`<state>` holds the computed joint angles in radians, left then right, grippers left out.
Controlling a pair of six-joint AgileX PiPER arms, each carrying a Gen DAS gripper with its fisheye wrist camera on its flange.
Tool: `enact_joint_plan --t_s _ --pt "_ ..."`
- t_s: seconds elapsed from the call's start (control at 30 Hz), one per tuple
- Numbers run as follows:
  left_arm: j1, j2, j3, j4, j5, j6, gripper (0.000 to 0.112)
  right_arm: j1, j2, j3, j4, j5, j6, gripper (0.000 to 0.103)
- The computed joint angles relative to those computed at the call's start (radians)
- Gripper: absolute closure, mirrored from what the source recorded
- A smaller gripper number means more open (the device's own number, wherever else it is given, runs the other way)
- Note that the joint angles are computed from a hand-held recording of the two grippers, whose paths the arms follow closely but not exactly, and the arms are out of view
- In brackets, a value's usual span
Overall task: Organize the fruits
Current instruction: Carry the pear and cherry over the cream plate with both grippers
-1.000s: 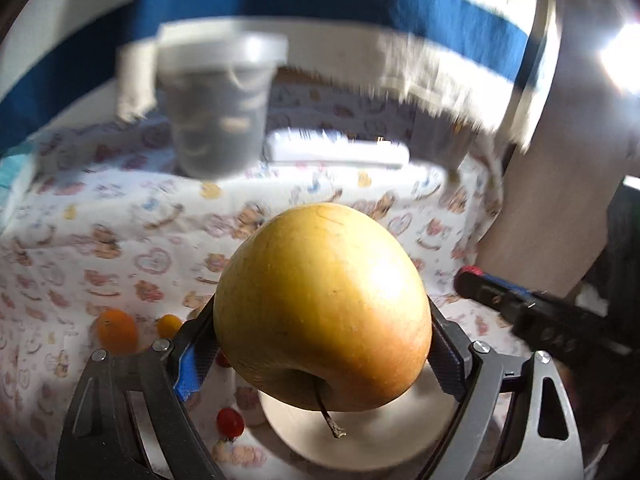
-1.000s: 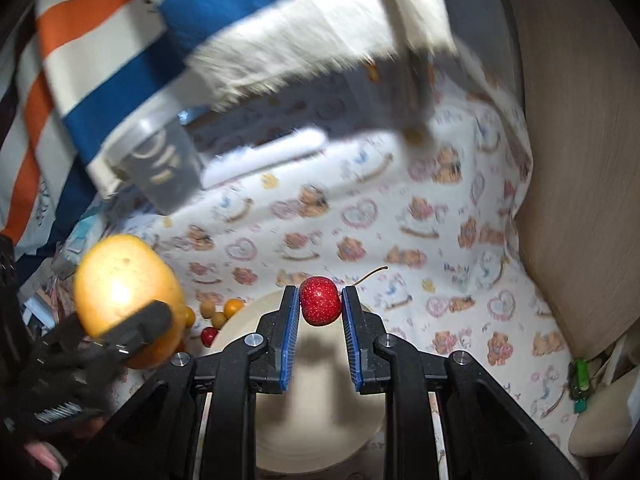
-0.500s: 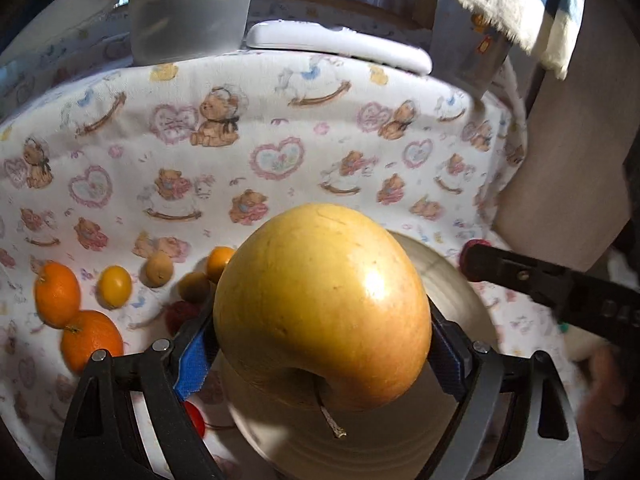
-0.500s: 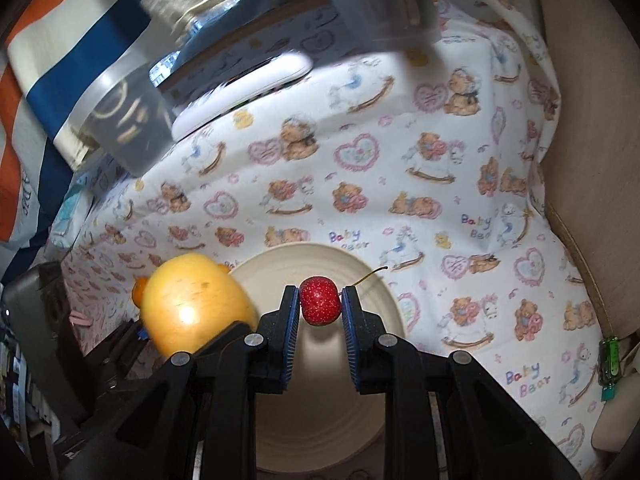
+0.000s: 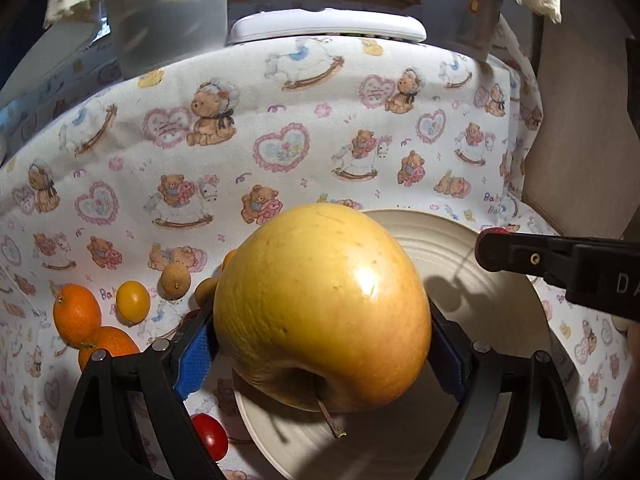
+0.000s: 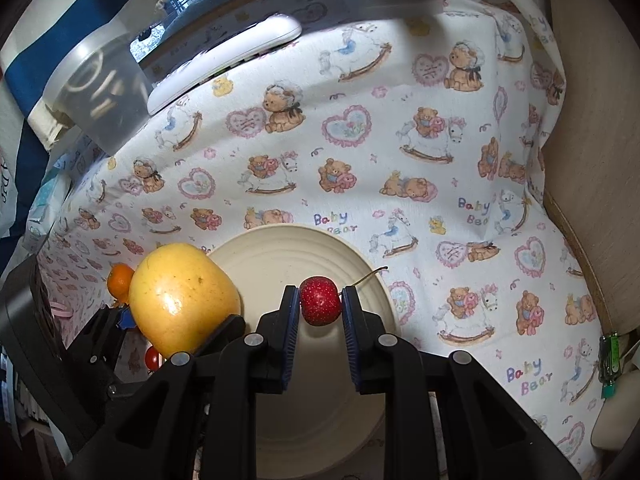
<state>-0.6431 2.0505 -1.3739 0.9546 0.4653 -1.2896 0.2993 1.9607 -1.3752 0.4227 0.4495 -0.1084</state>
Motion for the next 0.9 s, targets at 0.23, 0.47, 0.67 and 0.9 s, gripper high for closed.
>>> enact_joint_plan --t_s 0.23,0.47,0.67,0.9 --pt "0.000 0.013 -0.014 -0.002 -0.003 0.015 0.023 -0.003 0.022 -0.023 -0.035 0.026 0.034 0.081" --pt "0.000 -0.023 0.033 0.050 -0.035 -0.045 0.015 -0.002 0.057 -0.053 -0.068 0.048 0.073 0.081" --pt "0.001 -0.051 0.070 0.113 -0.067 -0.116 0.013 0.004 0.071 -0.058 -0.058 0.043 0.074 0.081" --pt "-0.016 -0.103 0.143 0.372 -0.076 -0.385 0.012 0.004 0.094 -0.082 -0.045 0.072 0.065 0.081"
